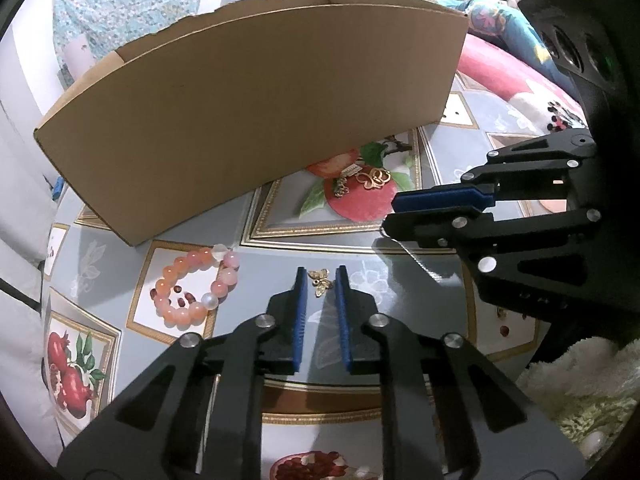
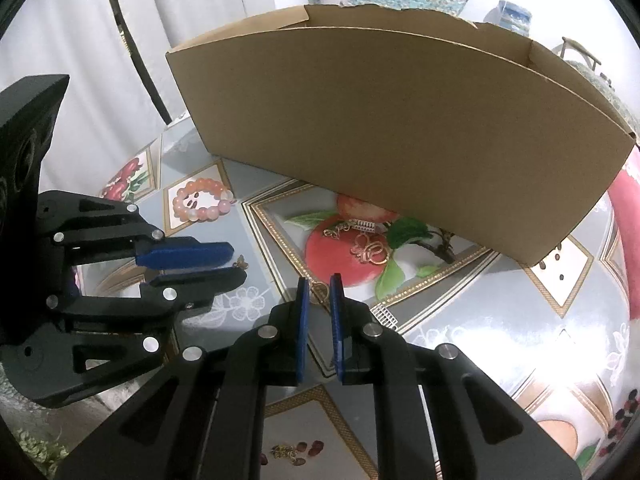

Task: Organize jewelry
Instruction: 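Close the right tool on a small gold ring while the left tool holds the charm, then carry the gold charm and gold ring in both tools over the box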

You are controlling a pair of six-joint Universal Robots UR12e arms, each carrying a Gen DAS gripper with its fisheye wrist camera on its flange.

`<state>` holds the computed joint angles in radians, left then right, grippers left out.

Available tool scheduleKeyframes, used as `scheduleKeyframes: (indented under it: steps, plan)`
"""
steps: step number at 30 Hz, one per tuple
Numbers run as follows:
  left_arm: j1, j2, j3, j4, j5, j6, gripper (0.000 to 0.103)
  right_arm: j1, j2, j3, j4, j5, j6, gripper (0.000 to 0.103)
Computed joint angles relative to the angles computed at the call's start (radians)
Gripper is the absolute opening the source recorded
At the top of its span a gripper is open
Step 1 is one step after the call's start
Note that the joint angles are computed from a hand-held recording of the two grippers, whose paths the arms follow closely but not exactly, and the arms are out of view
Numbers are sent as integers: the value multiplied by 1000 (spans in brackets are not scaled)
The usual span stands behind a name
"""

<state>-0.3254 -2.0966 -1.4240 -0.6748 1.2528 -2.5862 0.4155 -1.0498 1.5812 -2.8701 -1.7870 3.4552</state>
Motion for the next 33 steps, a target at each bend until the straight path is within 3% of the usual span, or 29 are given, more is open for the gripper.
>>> scheduleKeyframes:
  steps: [7,23,29,33]
  plan:
    - [-7,-7,33,-72,18,-17,7,2,3,-4,-3,-5,0,11]
    - [4,11,-17,49,18,-26,7,7,-10,8,-28,-34,15,11]
    - [24,30,-21,123,-45,-39,7,13,-27,17,-57,-49,-9,11]
    - [52,36,8,133,-166,-72,7,14,-46,22,-97,-49,-31,11]
